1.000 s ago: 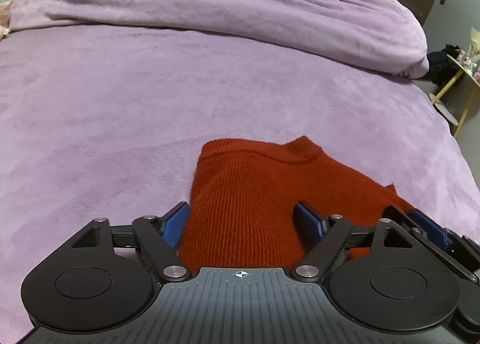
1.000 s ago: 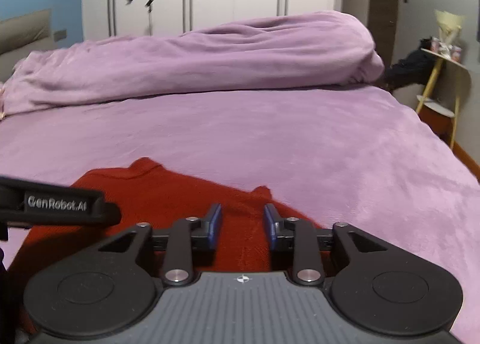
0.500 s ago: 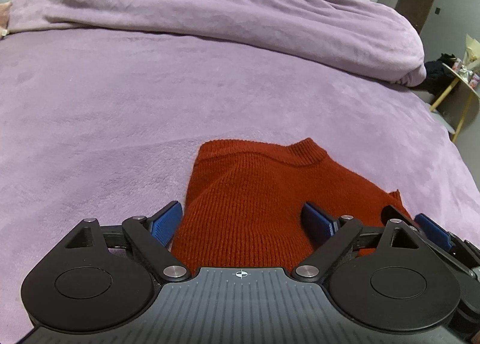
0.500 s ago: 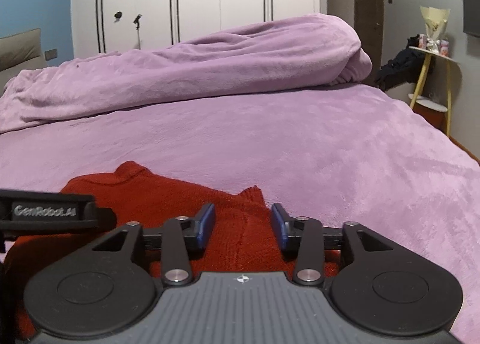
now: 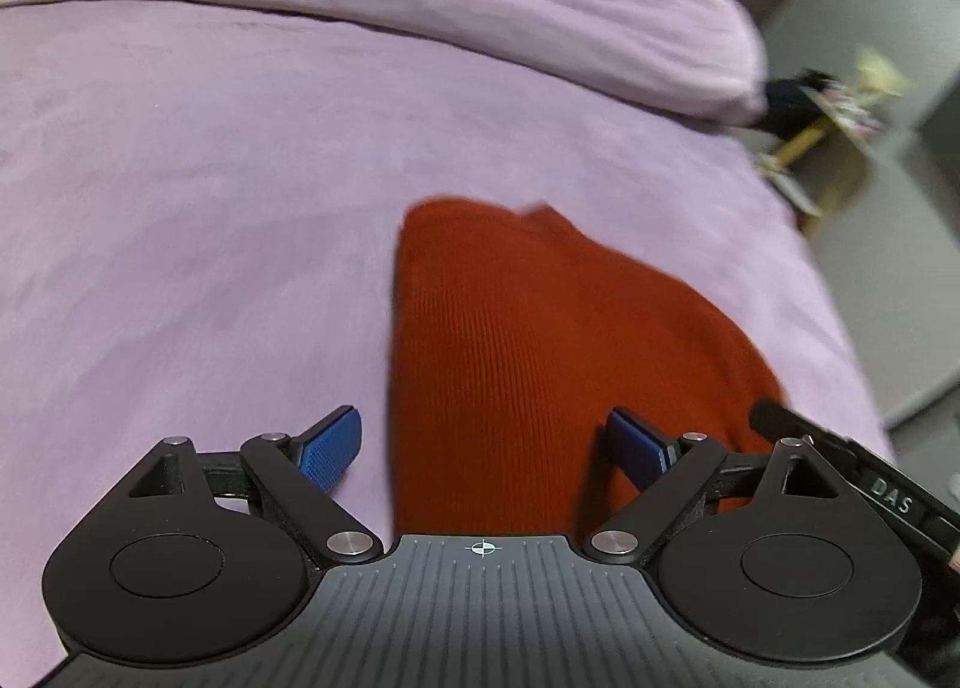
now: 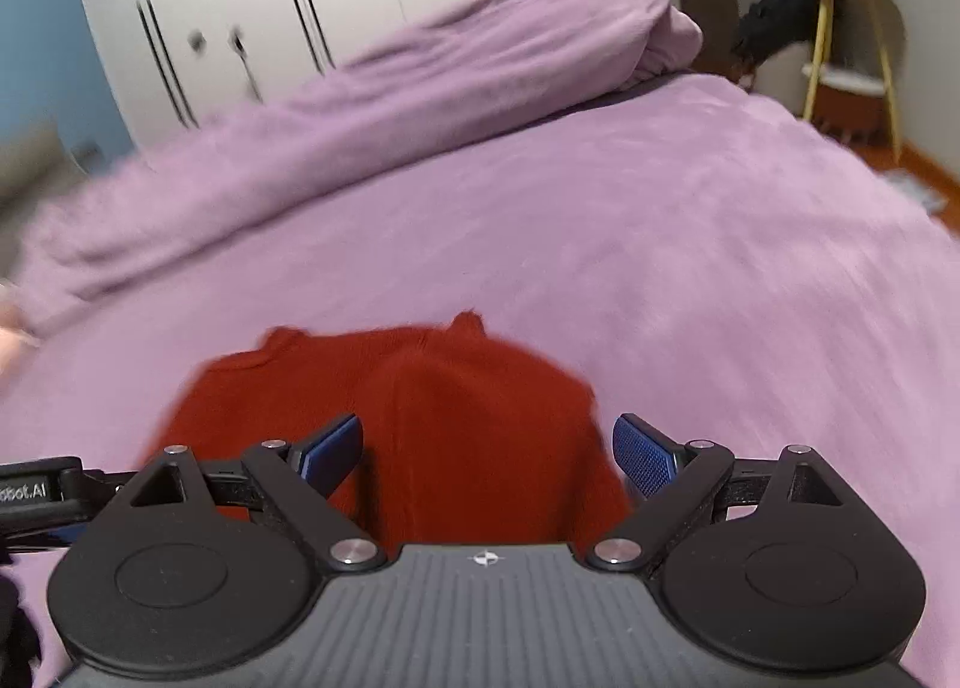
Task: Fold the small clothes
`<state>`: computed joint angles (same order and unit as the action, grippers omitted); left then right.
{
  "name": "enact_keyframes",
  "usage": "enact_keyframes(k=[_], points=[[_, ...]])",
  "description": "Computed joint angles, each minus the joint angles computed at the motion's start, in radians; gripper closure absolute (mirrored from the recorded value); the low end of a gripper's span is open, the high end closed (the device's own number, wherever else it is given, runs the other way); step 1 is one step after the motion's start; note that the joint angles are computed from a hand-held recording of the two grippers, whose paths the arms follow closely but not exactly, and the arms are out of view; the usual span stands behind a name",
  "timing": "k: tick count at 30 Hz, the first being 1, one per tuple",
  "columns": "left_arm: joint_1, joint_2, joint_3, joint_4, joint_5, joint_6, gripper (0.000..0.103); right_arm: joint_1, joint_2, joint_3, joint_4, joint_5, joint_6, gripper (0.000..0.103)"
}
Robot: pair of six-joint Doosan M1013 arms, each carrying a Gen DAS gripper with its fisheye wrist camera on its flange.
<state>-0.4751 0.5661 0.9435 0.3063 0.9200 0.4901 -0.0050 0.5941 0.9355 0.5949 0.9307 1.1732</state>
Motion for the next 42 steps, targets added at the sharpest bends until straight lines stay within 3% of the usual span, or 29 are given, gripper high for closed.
enact_keyframes(k=[5,7,10,13,15,17,19,21,23,26,28,29,30,31,33,36,39,42], points=[[-0.065,-0.128,0.200,0.052,-0.081,-0.078,0.010,-0.120,-0.129,0.234,0.274,0.132,0.063,0.018],[-0.080,-0.151,0.240,0.025,-0.119,-0.122,0.012,-0.149,-0.148,0.292,0.380,0.165,0.099,0.034],[-0.074,-0.164,0.277,-0.067,-0.216,-0.146,0.014,-0.153,-0.145,0.319,0.442,0.194,0.153,0.052],[-0.063,-0.159,0.283,-0.108,-0.284,-0.181,0.015,-0.139,-0.133,0.312,0.460,0.176,0.177,0.053],[-0.057,-0.150,0.273,-0.088,-0.284,-0.251,0.017,-0.126,-0.123,0.300,0.436,0.152,0.211,0.056],[-0.049,-0.141,0.265,-0.080,-0.295,-0.288,0.018,-0.123,-0.111,0.290,0.449,0.155,0.252,0.068],[-0.041,-0.127,0.245,-0.105,-0.274,-0.282,0.019,-0.131,-0.103,0.308,0.564,0.175,0.222,0.093],[-0.038,-0.119,0.236,-0.106,-0.264,-0.285,0.023,-0.153,-0.083,0.337,0.775,0.240,0.228,0.094],[-0.035,-0.113,0.225,-0.118,-0.238,-0.248,0.033,-0.159,-0.080,0.336,0.777,0.243,0.242,0.095],[-0.024,-0.114,0.214,-0.182,-0.178,-0.177,0.043,-0.135,-0.088,0.270,0.439,0.204,0.135,0.094],[-0.023,-0.120,0.207,-0.176,-0.114,-0.147,0.039,-0.132,-0.084,0.224,0.331,0.237,0.080,0.087],[-0.022,-0.126,0.208,-0.157,-0.087,-0.128,0.031,-0.135,-0.084,0.213,0.314,0.238,0.041,0.083],[-0.019,-0.137,0.219,-0.147,-0.088,-0.115,0.027,-0.141,-0.087,0.207,0.313,0.227,0.000,0.074],[-0.012,-0.149,0.239,-0.140,-0.119,-0.111,0.020,-0.147,-0.090,0.206,0.314,0.211,-0.033,0.048],[0.000,-0.164,0.268,-0.117,-0.193,-0.129,0.013,-0.156,-0.069,0.168,0.324,0.211,-0.059,0.020],[0.031,-0.154,0.286,-0.184,-0.322,-0.072,0.006,-0.158,0.017,0.037,0.344,0.326,-0.013,0.020],[0.056,-0.100,0.224,-0.275,-0.282,0.036,0.006,-0.149,0.107,-0.093,0.359,0.413,0.087,0.024],[0.072,-0.075,0.207,-0.328,-0.311,0.126,0.007,-0.145,0.182,-0.192,0.417,0.491,0.158,0.034]])
